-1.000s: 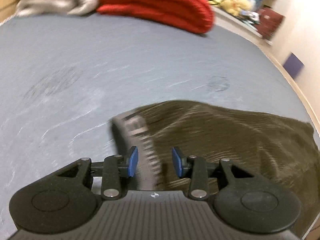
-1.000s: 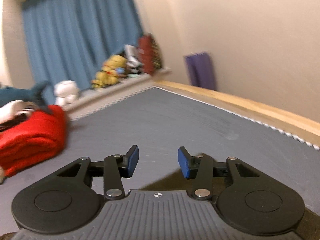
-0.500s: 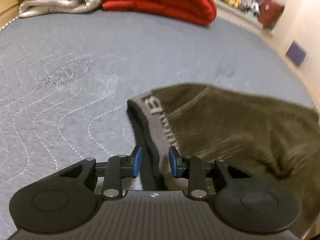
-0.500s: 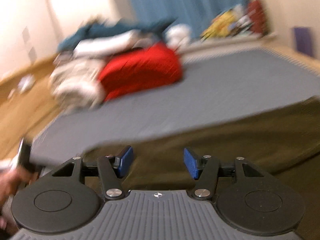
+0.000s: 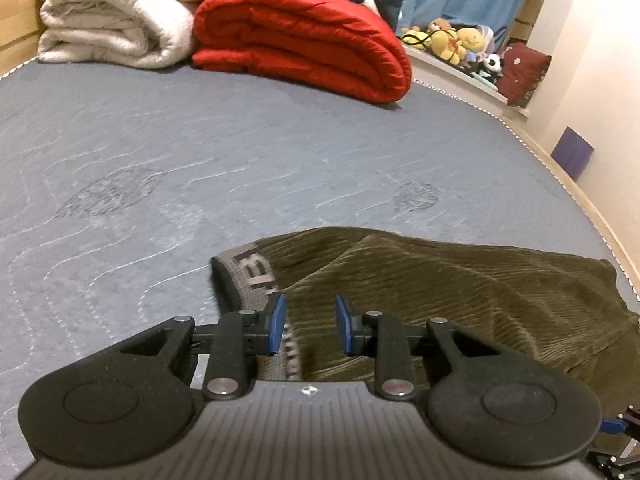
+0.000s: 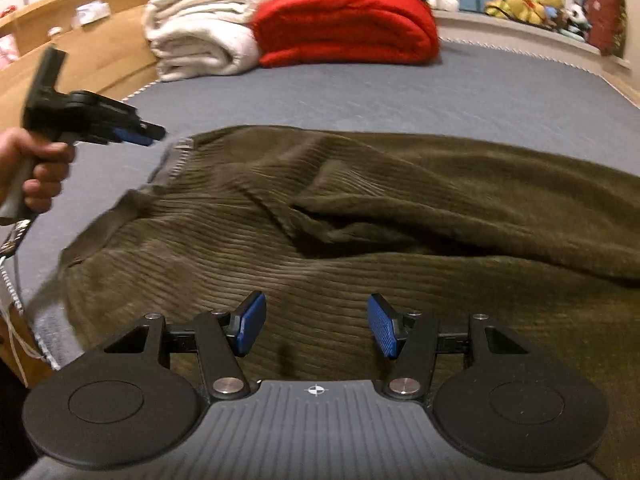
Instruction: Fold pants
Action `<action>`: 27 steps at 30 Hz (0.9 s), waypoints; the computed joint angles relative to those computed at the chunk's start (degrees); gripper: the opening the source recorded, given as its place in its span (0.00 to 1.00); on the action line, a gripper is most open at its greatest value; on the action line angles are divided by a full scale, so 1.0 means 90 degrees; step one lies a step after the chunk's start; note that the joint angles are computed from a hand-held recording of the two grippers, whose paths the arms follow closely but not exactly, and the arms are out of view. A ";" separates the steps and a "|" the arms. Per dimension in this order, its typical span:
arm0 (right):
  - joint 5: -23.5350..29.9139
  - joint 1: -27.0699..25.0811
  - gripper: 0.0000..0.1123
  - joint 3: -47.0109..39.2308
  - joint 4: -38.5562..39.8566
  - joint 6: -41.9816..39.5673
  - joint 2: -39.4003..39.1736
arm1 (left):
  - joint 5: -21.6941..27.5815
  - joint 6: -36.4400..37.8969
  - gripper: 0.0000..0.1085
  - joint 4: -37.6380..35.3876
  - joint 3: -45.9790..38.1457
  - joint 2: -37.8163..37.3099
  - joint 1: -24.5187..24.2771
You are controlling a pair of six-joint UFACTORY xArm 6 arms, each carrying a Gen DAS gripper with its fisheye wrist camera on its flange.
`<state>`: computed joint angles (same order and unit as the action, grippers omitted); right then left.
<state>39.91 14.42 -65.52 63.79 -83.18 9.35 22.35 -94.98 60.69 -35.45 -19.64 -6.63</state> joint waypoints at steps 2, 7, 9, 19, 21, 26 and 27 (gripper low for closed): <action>-0.0141 -0.0007 0.52 -0.0102 0.0024 0.0074 0.0098 | -0.0030 -0.0217 0.28 0.0240 -0.0167 0.0189 -0.0021; -0.0190 -0.0090 0.52 -0.0330 0.0255 0.0175 0.0177 | 0.0125 -0.0548 0.28 0.0751 -0.0548 0.0628 -0.0100; -0.0201 -0.0088 0.52 -0.0460 0.0391 0.0160 0.0244 | 0.0335 -0.0755 0.28 0.1107 -0.0691 0.0759 -0.0194; -0.0349 -0.0196 0.52 -0.1137 0.1555 -0.0149 0.0333 | 0.1423 -0.1291 0.34 0.2387 -0.1269 0.1211 -0.0858; -0.0214 -0.0291 0.55 -0.1529 0.1445 0.0277 0.0450 | 0.1201 -0.1403 0.34 0.2473 -0.1298 0.1244 -0.0798; -0.0792 -0.0325 0.58 -0.2299 0.2342 -0.0538 0.0918 | 0.0634 -0.1377 0.34 0.2696 -0.1207 0.1234 -0.0637; -0.0836 -0.0360 0.58 -0.2355 0.2522 -0.0700 0.1013 | 0.0532 -0.1392 0.30 0.2733 -0.1183 0.1223 -0.0591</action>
<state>32.39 11.18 -86.72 86.49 -89.48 18.46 27.14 -107.52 85.29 -46.09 -8.64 -11.95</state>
